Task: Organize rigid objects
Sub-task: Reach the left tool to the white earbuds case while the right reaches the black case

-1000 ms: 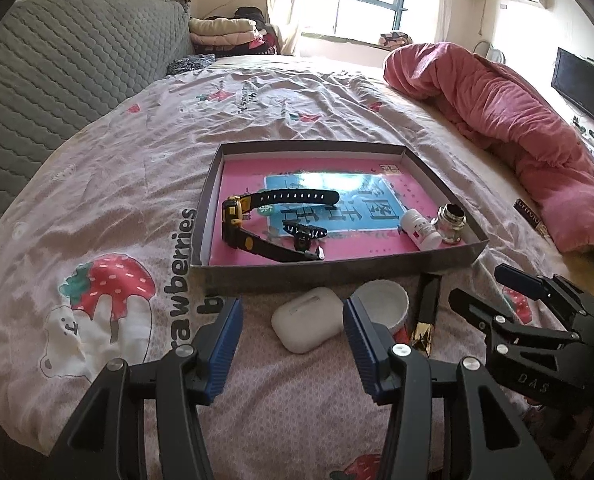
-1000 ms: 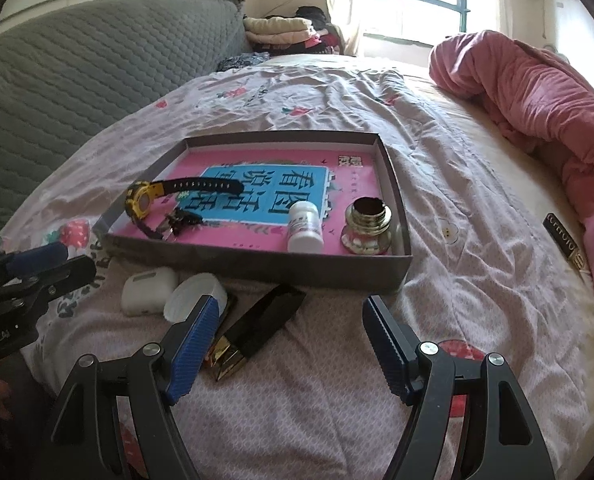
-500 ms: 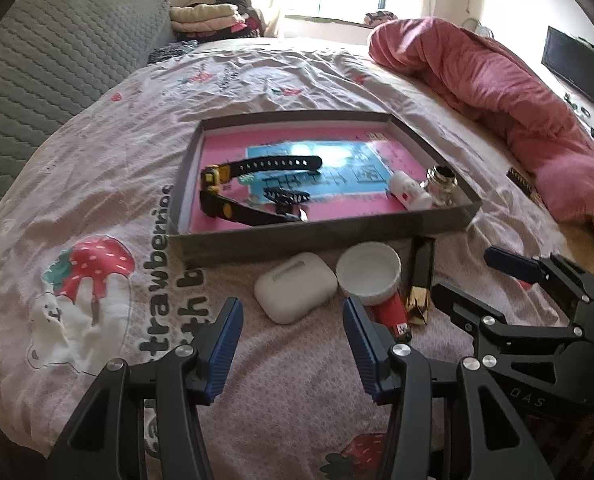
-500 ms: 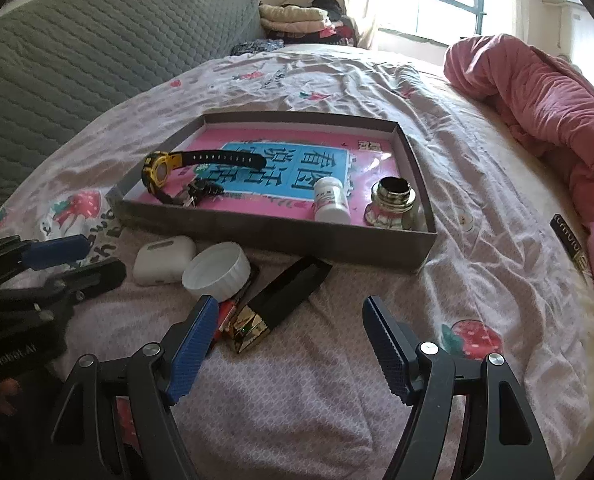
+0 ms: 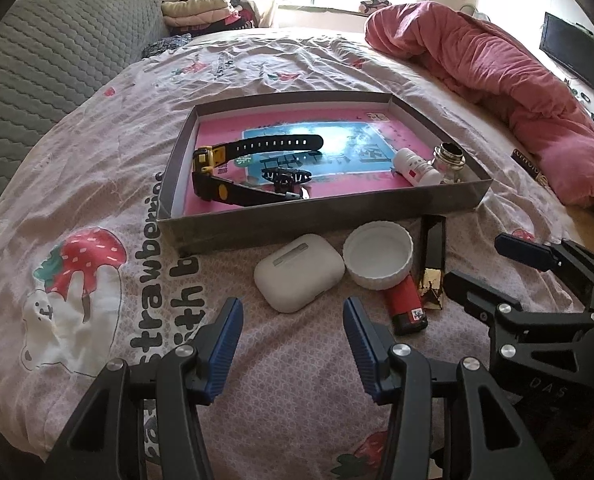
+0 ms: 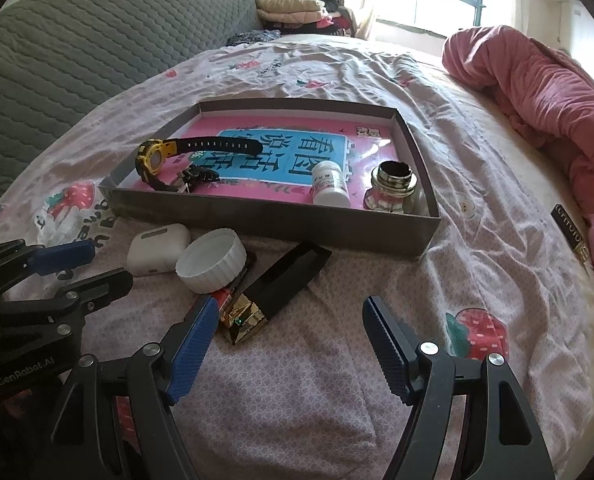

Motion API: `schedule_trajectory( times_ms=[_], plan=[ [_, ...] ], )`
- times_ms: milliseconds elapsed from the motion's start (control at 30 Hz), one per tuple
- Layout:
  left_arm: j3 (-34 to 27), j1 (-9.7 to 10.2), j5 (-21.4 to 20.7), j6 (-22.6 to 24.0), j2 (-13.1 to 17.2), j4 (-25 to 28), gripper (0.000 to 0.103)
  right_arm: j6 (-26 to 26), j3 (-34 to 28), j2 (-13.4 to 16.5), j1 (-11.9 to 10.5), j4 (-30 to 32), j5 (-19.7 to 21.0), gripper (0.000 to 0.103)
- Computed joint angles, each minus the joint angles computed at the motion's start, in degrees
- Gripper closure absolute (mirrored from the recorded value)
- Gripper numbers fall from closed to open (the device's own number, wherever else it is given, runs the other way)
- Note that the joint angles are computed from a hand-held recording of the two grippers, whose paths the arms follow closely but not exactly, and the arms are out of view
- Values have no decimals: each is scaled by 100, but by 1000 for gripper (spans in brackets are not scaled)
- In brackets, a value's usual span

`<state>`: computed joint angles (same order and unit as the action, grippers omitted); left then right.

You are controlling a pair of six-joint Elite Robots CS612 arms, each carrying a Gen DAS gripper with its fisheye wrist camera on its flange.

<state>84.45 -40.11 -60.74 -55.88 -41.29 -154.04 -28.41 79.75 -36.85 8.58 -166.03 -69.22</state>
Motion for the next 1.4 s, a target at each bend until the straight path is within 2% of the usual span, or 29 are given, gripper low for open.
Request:
schedule_trajectory(
  times_ms=[167,333,533,800,1200,1333,1400],
  plan=[
    [-19,15,-43,38,31,-14,51,45,-63,45,28,81,1,28],
    [-68,29,-24,307,120,-132,51,84,-146,108,70,125,-97,28],
    [-94,109,-121,263,184,-183,51,123,-267,191,110,179,-208,28],
    [-34,234,-402,332,247,-661,48,325,-437,274,109,357,-210,28],
    [-222,277,-541,664,413,-738,46,287,-542,317,154,435,-554,26],
    [-235,271,-508,741,431,-760,46,264,-518,287,158,425,-796,26],
    [-247,277,-523,766,446,-797,46,337,-515,269,133,496,-766,26]
  ],
)
